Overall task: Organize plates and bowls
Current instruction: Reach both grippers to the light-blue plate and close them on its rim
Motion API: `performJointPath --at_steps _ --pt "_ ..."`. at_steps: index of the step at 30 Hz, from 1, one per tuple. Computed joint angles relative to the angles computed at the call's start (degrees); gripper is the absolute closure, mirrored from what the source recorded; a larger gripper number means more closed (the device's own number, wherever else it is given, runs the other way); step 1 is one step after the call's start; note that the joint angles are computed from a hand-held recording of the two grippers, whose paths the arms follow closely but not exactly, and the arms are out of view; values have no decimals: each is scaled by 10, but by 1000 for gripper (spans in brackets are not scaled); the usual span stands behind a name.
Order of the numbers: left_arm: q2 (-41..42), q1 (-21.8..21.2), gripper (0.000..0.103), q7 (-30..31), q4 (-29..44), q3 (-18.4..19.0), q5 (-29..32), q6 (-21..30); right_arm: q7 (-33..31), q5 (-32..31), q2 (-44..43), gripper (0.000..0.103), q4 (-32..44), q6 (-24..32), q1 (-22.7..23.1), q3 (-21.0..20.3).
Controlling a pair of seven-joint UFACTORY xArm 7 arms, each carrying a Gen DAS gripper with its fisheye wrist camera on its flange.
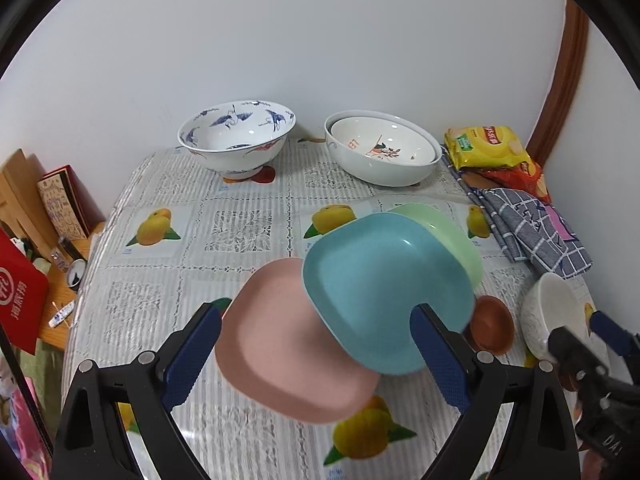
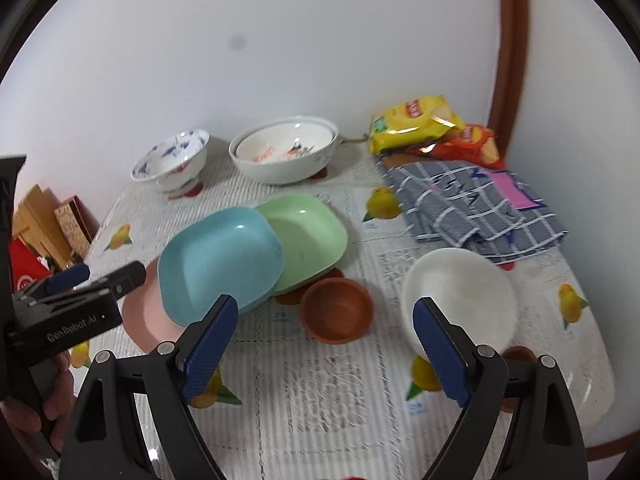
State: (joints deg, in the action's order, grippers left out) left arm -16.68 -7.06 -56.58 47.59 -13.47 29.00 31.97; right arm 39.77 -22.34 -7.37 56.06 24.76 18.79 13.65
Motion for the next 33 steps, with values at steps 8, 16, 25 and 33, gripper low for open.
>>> performJointPath --at_steps 8,16,25,33 --pt "75 1 17 25 38 29 -4 -36 -47 46 87 23 46 -51 15 -21" --pt "137 -15 29 56 71 60 -34 -60 -73 71 164 38 101 -52 33 -43" --pt "183 -28 54 83 97 84 -53 -69 -110 113 222 53 150 -41 50 -55" --pt "178 -33 88 136 79 88 -130 -105 -135 148 239 92 156 -49 53 -54"
